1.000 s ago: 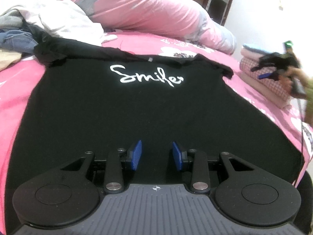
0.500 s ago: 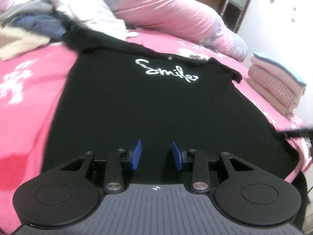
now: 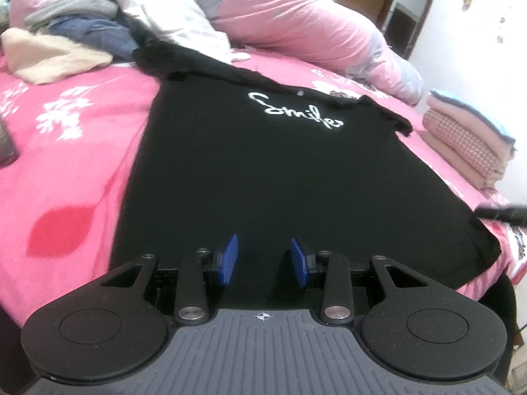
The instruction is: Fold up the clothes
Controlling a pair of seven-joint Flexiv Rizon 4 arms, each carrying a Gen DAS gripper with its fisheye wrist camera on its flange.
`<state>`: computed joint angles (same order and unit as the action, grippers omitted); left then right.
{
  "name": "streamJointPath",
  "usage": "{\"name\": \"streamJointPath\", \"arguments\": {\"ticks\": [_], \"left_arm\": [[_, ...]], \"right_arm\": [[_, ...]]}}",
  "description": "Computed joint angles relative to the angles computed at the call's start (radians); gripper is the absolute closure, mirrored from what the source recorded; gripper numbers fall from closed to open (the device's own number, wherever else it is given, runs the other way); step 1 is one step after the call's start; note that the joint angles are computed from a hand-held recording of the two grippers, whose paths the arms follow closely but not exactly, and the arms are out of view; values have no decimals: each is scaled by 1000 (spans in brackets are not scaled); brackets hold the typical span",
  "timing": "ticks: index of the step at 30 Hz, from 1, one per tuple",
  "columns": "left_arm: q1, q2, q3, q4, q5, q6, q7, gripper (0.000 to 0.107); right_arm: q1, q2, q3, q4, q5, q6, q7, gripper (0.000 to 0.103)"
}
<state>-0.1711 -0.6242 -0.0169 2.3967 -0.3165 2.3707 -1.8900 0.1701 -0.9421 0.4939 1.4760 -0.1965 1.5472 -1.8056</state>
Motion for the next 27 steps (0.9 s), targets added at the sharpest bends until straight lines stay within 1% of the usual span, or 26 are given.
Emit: {"name": "streamJointPath", "arguments": {"ticks": [1,3,4,5,7,9,11,12,14,16,17,19,20,22,24,25,27], "left_arm": [[-7,4,2,17,-8,13,-10,71],[-26,25,8,65,-36,29,-24,71],[-35,35,11,87,-48,39,-32,71],[-38,45,14,101,-47,62,-42,71],[-42,64,18,131,-46,108,-60,71],[-46,84,22,156,-46,152,-72,71],[-50,96,29,132,-35,175,-27,66],[-48,100,30,117,-28,182,-3,61],[-31,98,22,60,-6,156,48,59],[-15,91,12,-2,10,111,98,59],[-15,83,10,-37,4,81,129,59],[-16,55,11,-106,-8,36,185,59],[-15,42,11,-136,-19,11,208,59],[-1,19,3,-197,-45,-75,236,59],[18,-12,1,-246,-68,-142,235,59],[20,-33,8,-269,-82,-172,241,59],[16,-66,28,-304,-123,-237,251,59]], "right_arm": [[12,8,-25,28,1,22,1,64],[23,32,-75,116,2,124,4,64],[15,50,-85,162,0,168,8,64],[8,76,-94,195,1,174,26,64],[9,133,-126,241,3,141,79,63],[16,172,-149,242,-4,72,136,63],[-1,171,-122,211,-12,63,150,63],[-6,163,-100,190,-17,80,148,63],[3,128,-62,133,-40,115,144,63],[-4,59,16,39,-87,114,128,63],[-1,22,52,-15,-108,92,122,63],[19,-56,123,-134,-134,15,99,63],[42,-93,140,-199,-136,-23,82,63],[101,-175,162,-346,-139,-108,53,63],[161,-254,170,-499,-132,-209,43,63],[193,-291,165,-579,-126,-269,51,63],[236,-338,129,-673,-112,-341,75,63]]}}
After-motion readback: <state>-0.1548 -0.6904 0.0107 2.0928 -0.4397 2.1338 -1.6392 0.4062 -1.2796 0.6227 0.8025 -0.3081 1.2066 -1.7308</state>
